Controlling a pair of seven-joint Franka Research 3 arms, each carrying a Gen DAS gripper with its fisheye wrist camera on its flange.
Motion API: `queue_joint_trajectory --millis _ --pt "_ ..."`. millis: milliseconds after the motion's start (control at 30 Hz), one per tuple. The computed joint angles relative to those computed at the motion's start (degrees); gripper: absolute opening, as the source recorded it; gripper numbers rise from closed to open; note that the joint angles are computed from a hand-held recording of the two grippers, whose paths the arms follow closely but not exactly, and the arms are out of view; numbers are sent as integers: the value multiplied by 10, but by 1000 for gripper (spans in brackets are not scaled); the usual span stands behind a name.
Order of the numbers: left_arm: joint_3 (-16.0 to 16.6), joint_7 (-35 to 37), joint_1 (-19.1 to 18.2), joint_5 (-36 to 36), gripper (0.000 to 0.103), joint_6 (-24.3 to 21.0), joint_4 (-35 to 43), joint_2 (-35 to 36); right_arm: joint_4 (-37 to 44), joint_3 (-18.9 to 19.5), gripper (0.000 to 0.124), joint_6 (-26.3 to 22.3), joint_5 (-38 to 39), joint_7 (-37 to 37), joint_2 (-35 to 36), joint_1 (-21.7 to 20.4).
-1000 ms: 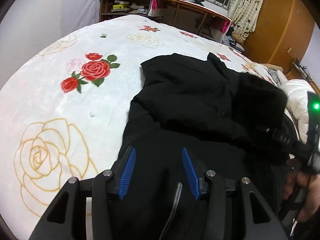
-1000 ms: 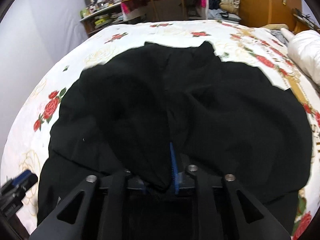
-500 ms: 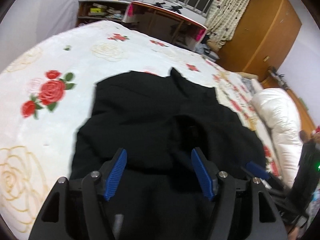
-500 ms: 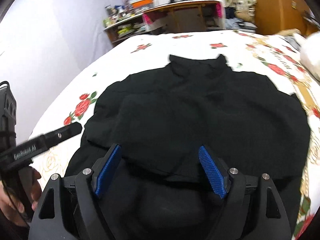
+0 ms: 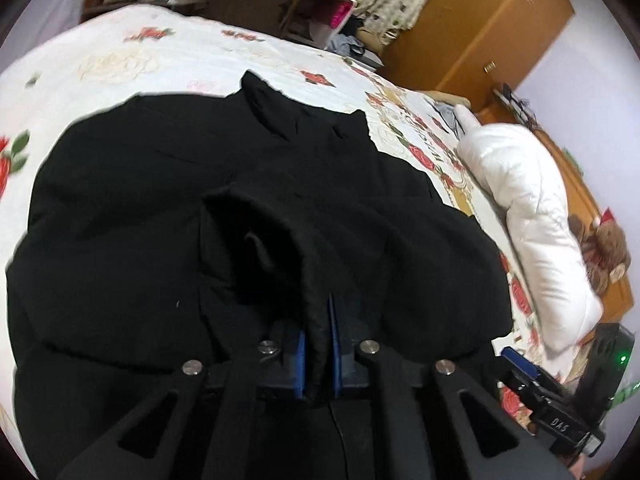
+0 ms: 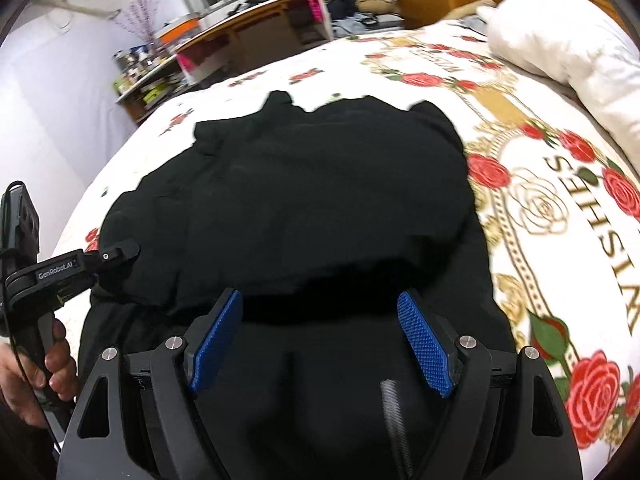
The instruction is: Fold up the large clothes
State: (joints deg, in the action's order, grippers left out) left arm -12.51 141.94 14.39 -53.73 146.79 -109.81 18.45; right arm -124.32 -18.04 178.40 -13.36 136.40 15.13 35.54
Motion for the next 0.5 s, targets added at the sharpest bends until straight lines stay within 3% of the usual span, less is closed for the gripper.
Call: queue_joint_trajectory --millis 167,267,433,500 --pt "-8 87 8 -80 8 68 -11 -35 -11 -30 80 6 -18 16 -8 16" --pt "8 78 0 -70 8 79 4 -23 0 -58 74 9 -40 35 -4 34" --pt "20 -18 3 19 9 78 29 29 58 -20 36 -19 -27 0 28 -9" --pt "12 -30 13 33 9 86 28 42 89 15 34 -31 -5 -32 49 -45"
